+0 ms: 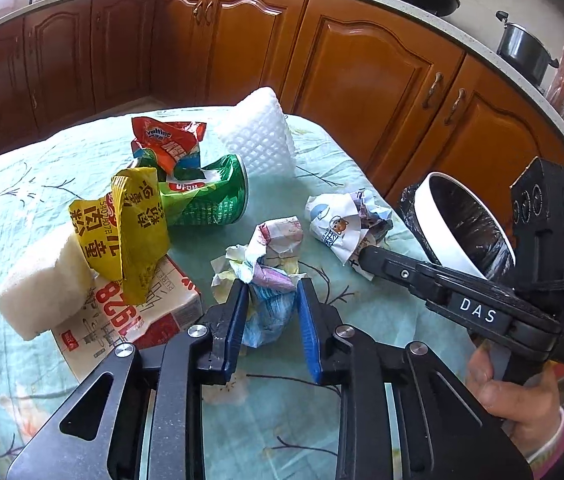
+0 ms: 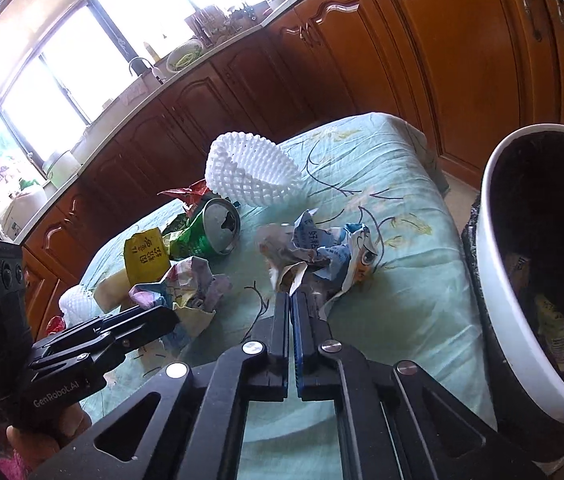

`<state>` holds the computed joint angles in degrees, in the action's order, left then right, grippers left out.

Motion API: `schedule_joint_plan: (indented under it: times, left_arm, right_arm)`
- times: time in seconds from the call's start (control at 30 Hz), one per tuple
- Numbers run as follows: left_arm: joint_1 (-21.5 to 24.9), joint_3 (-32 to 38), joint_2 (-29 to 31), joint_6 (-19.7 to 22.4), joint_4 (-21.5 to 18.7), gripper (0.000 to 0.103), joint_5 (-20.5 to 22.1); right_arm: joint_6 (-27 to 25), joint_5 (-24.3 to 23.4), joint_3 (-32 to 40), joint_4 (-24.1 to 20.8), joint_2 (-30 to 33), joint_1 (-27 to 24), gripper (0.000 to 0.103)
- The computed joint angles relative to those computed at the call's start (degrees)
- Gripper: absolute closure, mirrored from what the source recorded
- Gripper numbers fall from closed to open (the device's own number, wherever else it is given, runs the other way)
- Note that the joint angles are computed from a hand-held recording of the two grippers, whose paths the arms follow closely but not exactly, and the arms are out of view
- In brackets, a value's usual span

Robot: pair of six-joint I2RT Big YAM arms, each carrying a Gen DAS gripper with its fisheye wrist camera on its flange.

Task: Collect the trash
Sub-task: 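Grasp the blue-white wrapper with the left tool while the right tool grasps a white wrapper, then carry both wrappers over the bin and open both tools to drop them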

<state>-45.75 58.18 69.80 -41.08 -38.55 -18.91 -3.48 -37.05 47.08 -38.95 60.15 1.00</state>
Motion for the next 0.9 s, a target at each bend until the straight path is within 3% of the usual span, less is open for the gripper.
schedule_joint_plan:
  times: [0.33,0.9]
  left_arm:
    - [-2.9,-0.2,-2.6,-1.5,-0.1,0.08,-1.0]
    - [-8.9,6.3,1.5,0.5,0.6,0.08,-2.3]
  right_arm:
    - [-2.6,-2.4,-1.5,-3.9,-7.6,-5.1,0.102]
    - [-10.7,-9.5,0.2,-11.6,-11.4,-22.5,0.102]
